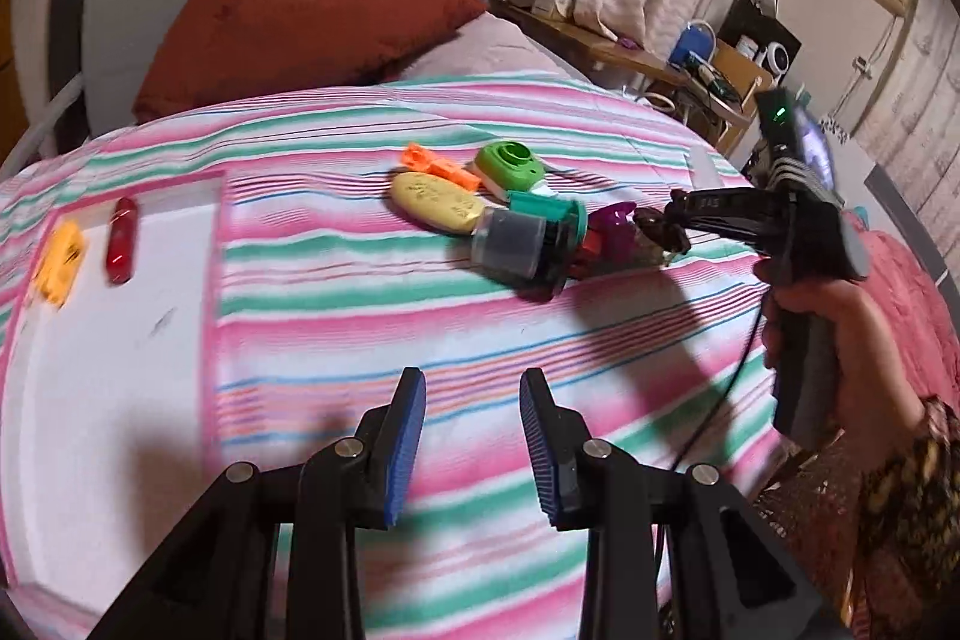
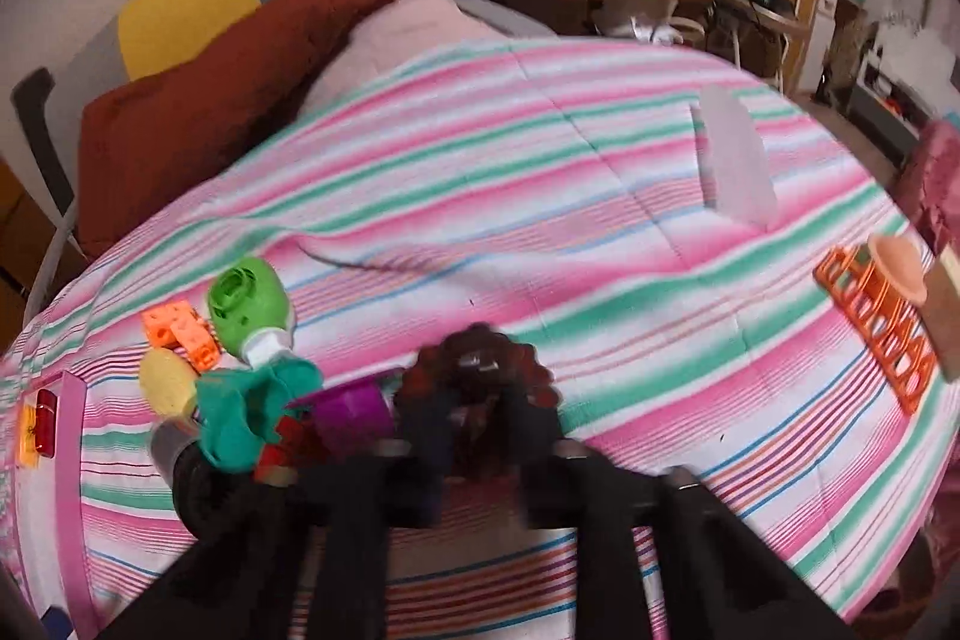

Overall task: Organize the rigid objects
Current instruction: 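Close the right gripper around the brown spiky comb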

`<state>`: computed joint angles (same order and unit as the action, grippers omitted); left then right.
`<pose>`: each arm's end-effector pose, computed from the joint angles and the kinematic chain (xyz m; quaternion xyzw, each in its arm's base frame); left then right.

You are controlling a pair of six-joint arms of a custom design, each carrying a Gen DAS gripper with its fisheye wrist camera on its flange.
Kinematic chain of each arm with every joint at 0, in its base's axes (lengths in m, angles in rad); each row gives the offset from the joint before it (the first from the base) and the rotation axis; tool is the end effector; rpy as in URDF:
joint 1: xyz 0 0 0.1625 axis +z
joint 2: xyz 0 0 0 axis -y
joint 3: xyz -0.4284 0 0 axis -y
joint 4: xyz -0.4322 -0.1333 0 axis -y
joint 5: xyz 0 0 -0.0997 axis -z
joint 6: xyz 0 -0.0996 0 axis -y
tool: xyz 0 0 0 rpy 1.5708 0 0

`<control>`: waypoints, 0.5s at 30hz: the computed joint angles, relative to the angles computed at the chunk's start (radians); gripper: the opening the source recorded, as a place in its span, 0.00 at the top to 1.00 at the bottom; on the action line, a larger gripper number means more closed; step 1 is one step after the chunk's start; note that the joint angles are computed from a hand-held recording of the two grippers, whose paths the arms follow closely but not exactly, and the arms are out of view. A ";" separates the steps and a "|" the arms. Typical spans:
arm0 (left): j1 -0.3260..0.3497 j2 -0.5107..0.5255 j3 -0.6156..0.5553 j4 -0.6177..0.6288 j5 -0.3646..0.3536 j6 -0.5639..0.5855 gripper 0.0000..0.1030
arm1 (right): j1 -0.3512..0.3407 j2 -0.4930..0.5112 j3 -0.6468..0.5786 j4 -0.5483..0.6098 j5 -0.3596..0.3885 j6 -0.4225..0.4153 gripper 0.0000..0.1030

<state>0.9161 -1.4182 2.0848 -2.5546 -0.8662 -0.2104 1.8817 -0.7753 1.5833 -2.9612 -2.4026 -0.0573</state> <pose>-0.1617 -0.5355 0.2777 0.1510 0.9160 -0.2774 0.2472 0.2785 -0.6718 0.1487 0.0464 -0.8827 0.3095 0.3507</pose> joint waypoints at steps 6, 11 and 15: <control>0.044 0.125 -0.103 -0.019 -0.067 0.026 0.64 | -0.008 -0.020 0.009 0.027 0.041 0.046 0.86; 0.103 0.212 -0.213 0.010 -0.168 -0.071 0.61 | 0.004 -0.006 0.004 -0.020 0.000 0.018 0.40; 0.145 0.276 -0.307 0.053 -0.262 -0.169 0.58 | -0.002 -0.012 0.004 0.005 0.011 0.043 0.40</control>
